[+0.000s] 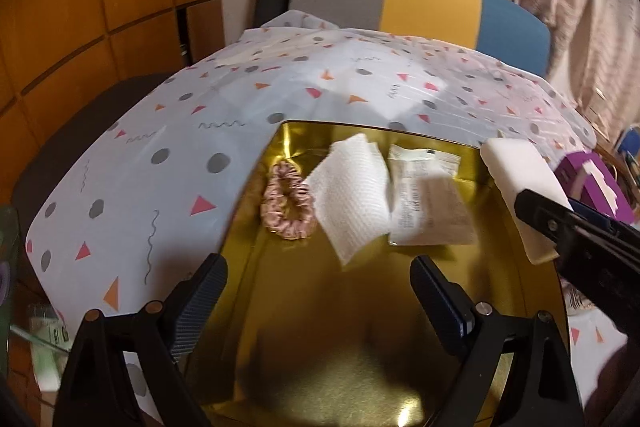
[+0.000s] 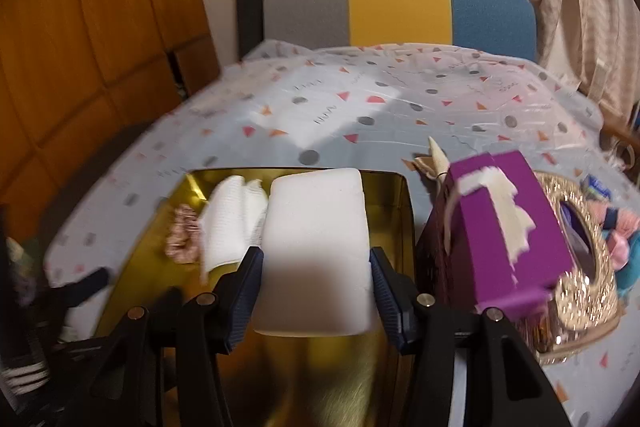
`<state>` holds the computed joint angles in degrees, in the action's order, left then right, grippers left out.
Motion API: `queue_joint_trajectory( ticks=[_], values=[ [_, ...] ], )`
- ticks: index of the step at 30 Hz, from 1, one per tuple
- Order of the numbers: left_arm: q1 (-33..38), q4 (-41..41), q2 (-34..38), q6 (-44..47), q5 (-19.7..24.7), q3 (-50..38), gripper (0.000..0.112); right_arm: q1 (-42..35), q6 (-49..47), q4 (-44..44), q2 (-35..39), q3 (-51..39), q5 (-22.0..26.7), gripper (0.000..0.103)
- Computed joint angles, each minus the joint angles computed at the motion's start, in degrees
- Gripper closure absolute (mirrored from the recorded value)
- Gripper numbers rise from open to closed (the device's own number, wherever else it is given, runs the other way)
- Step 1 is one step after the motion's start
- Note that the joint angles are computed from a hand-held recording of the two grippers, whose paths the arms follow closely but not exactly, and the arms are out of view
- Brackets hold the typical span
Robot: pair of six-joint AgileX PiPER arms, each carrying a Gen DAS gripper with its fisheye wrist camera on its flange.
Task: Organize soft objects
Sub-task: 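Lower the white sponge into the gold tray and open the right tool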
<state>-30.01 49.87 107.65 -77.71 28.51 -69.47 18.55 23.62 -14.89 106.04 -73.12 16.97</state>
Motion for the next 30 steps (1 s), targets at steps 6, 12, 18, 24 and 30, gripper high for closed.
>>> queue_joint_trajectory(
  ticks=[6,12,18,24,30],
  values=[
    [1.40,0.20,-1.15,-1.29,-1.37,2.13,0.018,0.74,9.11,-9.63,6.28,-8.13,4.53,0.049],
    [2.15,-0.80,-1.40,-1.07,-2.61,2.86,0.018,2.03,15.77,-15.97,11.09,-13.83,9.31,0.049],
    [2.53,-1.89,-1.54,-0.09,-3.11,3.06,0.018,4.51,19.16,-22.39,18.16,-23.19,19.28,0.047],
    [2.60,-2.87,-2.25,-0.16,-3.75,4.08,0.018,3.61,15.85,-17.20,20.29,-26.92,22.27,0.047],
    [2.05,-3.75,-2.25,0.46,-3.57,4.07,0.018,5.02,19.01,-21.67,17.92,-23.49,21.04,0.046]
  ],
)
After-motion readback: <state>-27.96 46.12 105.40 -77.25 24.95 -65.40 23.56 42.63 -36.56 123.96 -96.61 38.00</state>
